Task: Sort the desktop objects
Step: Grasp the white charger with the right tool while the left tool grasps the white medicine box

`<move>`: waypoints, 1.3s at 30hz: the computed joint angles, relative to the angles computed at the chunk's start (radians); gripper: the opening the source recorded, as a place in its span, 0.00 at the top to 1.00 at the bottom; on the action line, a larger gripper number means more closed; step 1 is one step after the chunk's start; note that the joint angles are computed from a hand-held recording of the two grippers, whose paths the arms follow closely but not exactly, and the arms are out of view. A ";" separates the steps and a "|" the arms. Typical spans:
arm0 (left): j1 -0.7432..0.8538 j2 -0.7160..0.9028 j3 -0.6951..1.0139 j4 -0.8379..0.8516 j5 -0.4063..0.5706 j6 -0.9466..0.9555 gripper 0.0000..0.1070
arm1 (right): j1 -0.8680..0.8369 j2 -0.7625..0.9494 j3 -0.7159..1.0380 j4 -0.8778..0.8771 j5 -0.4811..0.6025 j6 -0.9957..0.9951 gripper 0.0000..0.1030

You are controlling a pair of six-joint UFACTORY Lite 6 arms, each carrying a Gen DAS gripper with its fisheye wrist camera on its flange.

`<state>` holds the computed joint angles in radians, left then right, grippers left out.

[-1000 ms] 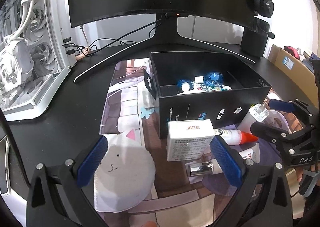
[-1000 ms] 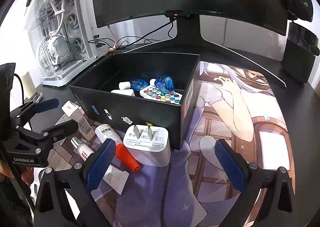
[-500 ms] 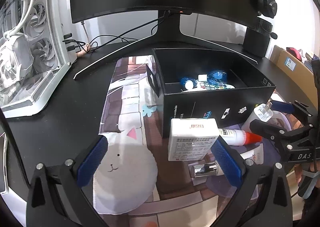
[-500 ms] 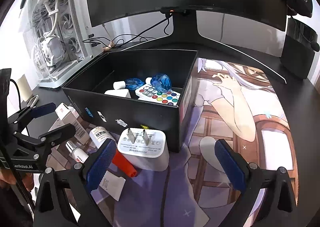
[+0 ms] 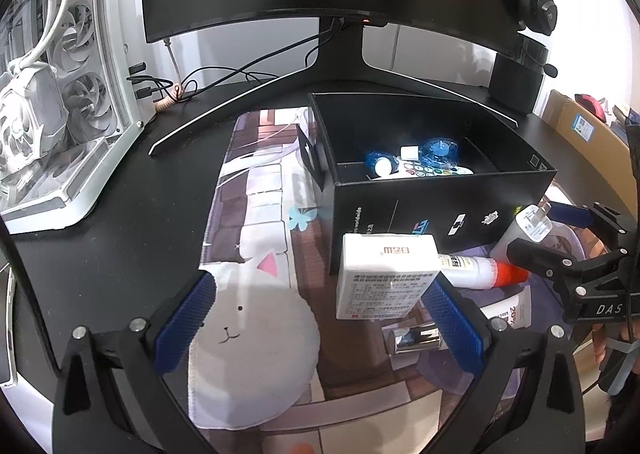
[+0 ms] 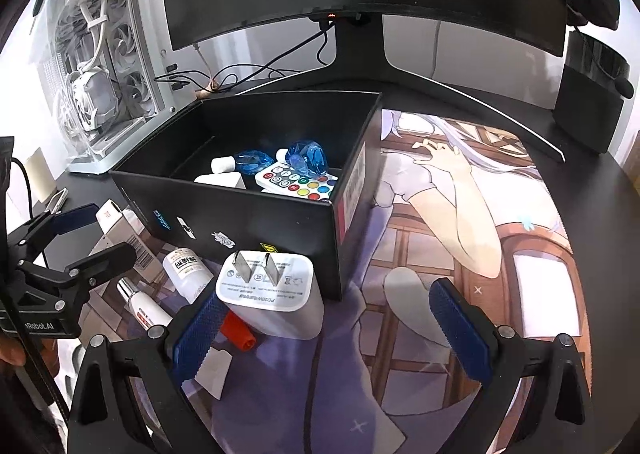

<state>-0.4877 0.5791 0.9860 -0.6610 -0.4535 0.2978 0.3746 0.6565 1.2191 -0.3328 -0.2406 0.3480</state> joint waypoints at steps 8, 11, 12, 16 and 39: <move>-0.002 0.019 0.018 -0.022 0.014 0.026 0.04 | -0.025 0.001 -0.001 -0.057 0.004 0.055 0.02; -0.004 0.027 0.025 -0.023 0.015 0.030 0.04 | -0.029 0.010 0.006 -0.085 0.007 0.079 0.02; -0.004 0.030 0.027 -0.022 0.016 0.029 0.04 | -0.030 0.013 0.009 -0.091 0.008 0.083 0.03; 0.002 0.040 0.035 -0.023 0.021 0.029 0.04 | -0.031 0.035 0.030 -0.122 0.018 0.113 0.02; 0.035 0.092 0.078 0.084 0.089 -0.087 0.04 | -0.004 0.076 0.103 -0.037 0.107 -0.013 0.01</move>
<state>-0.4528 0.6711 1.0639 -0.5767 -0.3642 0.2105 0.3706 0.7326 1.3216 -0.3694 -0.1339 0.3348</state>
